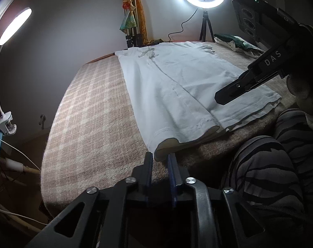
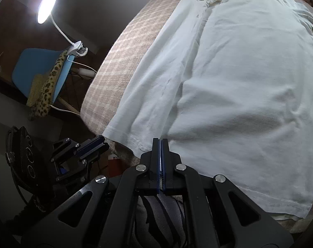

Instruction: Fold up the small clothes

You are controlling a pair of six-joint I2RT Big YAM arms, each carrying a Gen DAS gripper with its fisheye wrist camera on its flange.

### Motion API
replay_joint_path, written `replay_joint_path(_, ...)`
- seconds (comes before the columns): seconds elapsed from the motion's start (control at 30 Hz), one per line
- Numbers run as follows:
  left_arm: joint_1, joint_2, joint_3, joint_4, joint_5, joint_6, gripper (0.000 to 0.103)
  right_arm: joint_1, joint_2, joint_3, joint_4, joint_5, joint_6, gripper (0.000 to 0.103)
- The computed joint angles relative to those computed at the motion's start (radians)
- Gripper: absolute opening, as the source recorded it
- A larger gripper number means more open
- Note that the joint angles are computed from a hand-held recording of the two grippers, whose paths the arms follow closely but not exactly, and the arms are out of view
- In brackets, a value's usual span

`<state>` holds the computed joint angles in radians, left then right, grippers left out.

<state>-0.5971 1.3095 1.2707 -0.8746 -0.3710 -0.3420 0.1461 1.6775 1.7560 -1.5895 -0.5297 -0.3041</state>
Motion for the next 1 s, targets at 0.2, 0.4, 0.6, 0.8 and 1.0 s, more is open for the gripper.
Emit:
replay_joint_path(0.2,0.019,-0.014,-0.005,-0.008,-0.018,-0.026,0.020,0.015,0.016,-0.012,-0.014,0.001,0.021,0.045)
replay_joint_path(0.4,0.025,-0.009,-0.007,-0.010,-0.026,-0.031,0.020,0.039,0.018,-0.033,-0.002,0.033,-0.007,0.004)
replay_joint_path(0.6,0.024,-0.026,-0.003,-0.014,-0.050,-0.030,0.023,-0.001,0.007,0.001,-0.018,0.039,-0.026,0.003)
replay_joint_path(0.8,0.033,-0.015,0.033,-0.016,-0.021,-0.070,0.027,-0.010,-0.017,-0.014,-0.044,0.001,-0.080,0.005)
replay_joint_path(1.0,0.001,0.021,0.140,-0.033,-0.044,-0.079,0.035,-0.082,-0.084,0.010,0.046,-0.035,-0.048,0.047)
